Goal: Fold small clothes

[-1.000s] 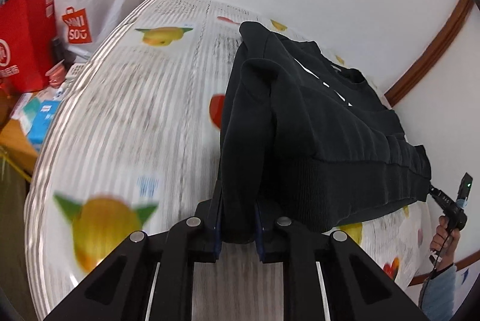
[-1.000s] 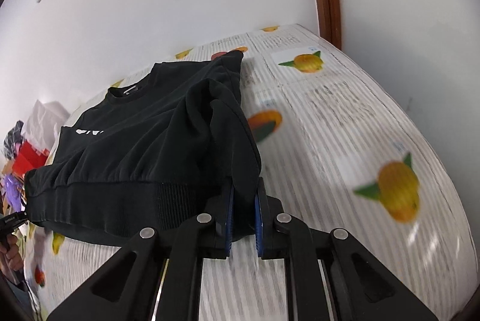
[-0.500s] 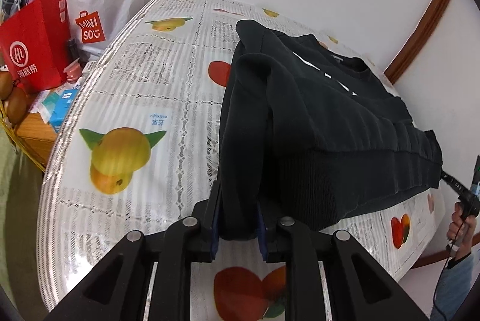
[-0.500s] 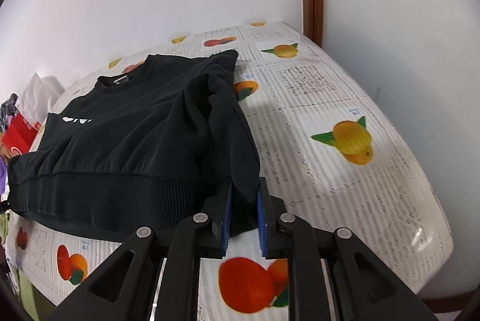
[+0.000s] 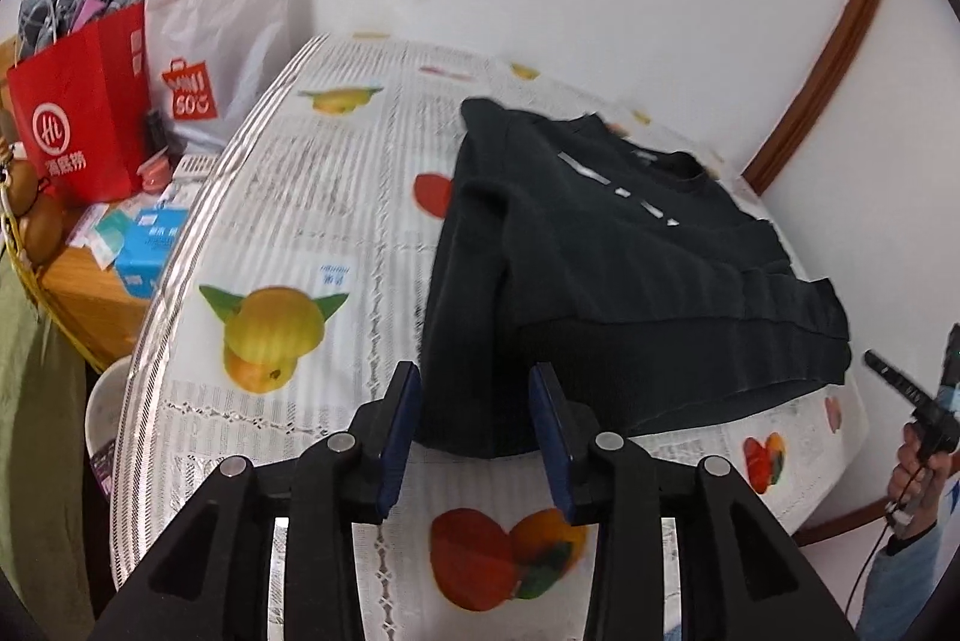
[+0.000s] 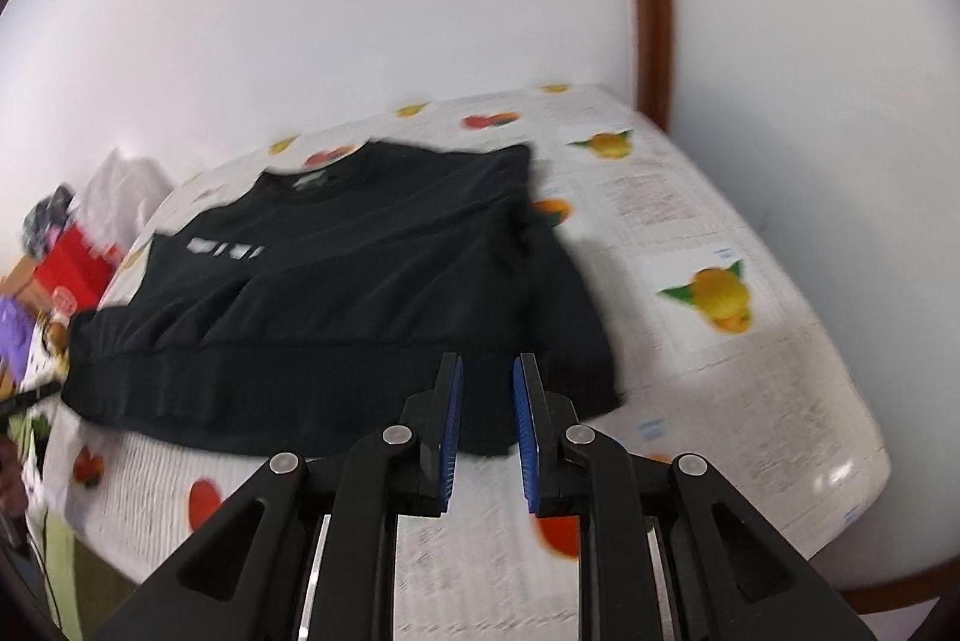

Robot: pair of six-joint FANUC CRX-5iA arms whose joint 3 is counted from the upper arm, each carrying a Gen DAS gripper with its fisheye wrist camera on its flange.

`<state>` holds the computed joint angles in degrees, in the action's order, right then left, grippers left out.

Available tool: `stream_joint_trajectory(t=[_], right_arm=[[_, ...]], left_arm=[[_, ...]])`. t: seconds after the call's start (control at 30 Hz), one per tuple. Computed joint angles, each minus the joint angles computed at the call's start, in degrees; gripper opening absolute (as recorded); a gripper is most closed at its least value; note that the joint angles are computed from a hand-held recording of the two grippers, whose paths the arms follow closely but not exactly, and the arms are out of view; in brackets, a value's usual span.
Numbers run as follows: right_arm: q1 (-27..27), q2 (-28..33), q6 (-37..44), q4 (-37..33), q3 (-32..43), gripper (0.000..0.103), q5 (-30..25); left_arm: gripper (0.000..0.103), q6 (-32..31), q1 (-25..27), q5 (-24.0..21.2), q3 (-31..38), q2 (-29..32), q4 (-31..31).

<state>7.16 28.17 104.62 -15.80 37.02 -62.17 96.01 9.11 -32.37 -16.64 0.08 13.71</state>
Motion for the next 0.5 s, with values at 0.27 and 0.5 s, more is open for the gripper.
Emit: stream_joint_trajectory(t=[0.27, 0.5], right_arm=[[1.98, -1.10, 2.60, -1.75, -5.37, 0.016, -1.00], [2.98, 1.51, 2.97, -3.35, -2.58, 0.016, -3.44]], left_arm=[[0.036, -8.00, -1.98, 2.22, -2.79, 0.00, 6.59], [0.036, -13.11, -3.46, 2.86, -4.44, 0.57, 12.19]])
